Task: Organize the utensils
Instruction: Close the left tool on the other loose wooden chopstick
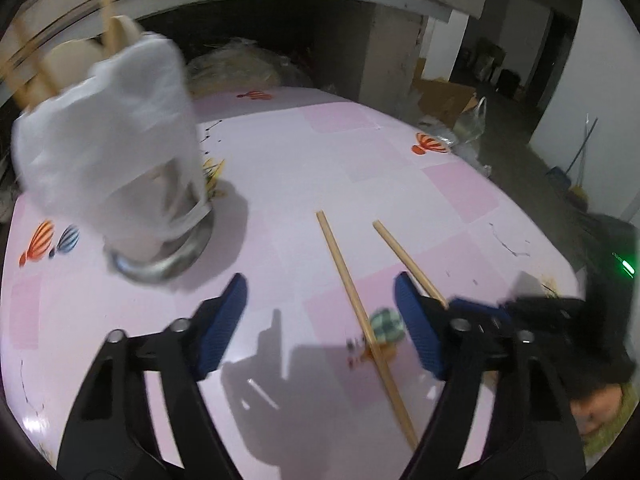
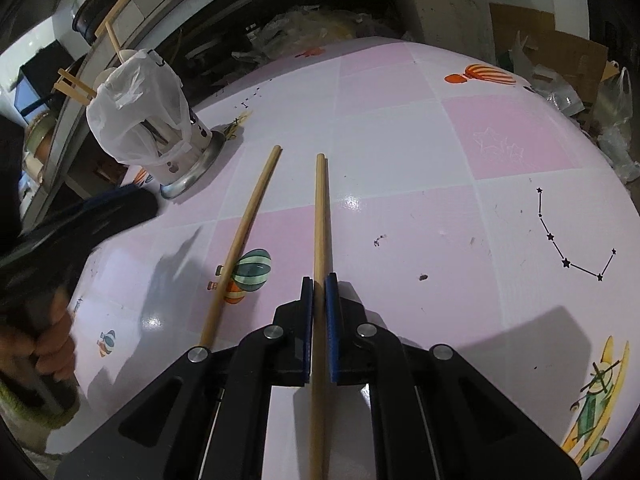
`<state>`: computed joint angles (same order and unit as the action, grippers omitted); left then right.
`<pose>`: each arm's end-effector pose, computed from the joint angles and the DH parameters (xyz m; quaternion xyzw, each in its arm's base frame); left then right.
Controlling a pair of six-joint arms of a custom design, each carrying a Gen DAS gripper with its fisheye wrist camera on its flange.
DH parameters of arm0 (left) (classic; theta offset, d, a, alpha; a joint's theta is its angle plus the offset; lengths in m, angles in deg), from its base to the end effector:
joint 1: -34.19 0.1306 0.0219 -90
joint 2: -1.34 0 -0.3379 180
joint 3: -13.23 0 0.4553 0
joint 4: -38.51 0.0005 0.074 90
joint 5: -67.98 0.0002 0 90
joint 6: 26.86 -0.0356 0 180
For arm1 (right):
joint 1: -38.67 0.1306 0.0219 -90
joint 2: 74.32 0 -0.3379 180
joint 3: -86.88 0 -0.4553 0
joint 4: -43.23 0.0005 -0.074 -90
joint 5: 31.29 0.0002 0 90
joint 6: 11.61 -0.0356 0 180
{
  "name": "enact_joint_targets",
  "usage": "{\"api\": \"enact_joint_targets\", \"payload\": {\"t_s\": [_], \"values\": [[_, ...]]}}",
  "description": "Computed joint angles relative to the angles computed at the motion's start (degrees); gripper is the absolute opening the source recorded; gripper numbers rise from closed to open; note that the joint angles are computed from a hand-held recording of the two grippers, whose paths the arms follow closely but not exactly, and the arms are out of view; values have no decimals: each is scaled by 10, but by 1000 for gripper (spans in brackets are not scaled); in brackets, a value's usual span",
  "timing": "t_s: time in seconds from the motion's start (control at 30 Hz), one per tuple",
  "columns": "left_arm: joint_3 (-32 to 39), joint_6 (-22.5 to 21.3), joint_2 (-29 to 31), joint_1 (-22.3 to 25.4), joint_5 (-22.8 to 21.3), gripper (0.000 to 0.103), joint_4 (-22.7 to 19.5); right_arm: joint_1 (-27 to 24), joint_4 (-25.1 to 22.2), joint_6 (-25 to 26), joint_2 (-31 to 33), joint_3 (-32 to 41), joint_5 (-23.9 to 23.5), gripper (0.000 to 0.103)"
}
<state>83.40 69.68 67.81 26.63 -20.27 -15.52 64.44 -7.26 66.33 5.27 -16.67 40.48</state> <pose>0.4074 -0.0557 0.3853 0.0136 0.9405 -0.0559 0.3349 0.4269 0.2179 0.3511 -0.1610 0.9255 0.2423 0.2427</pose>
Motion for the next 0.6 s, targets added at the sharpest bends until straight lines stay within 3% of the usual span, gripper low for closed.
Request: {"api": "enact_joint_targets", "payload": {"t_s": [0.13,0.33,0.43,0.6], "values": [[38,2,63,-8,-2,52,4,-3,5,-2,-1,-4,-11,7],[89,-8,133,-25,-24,42,-7,-10,11,-5,-1,-6,-32,7],[100,-8,153,-32,-49,33,-12,-10,14,-7,-3,-9,-35,7],[110,-5,169,-28,-54,27,-22,-13,16,-8,-5,-12,-43,7]]}}
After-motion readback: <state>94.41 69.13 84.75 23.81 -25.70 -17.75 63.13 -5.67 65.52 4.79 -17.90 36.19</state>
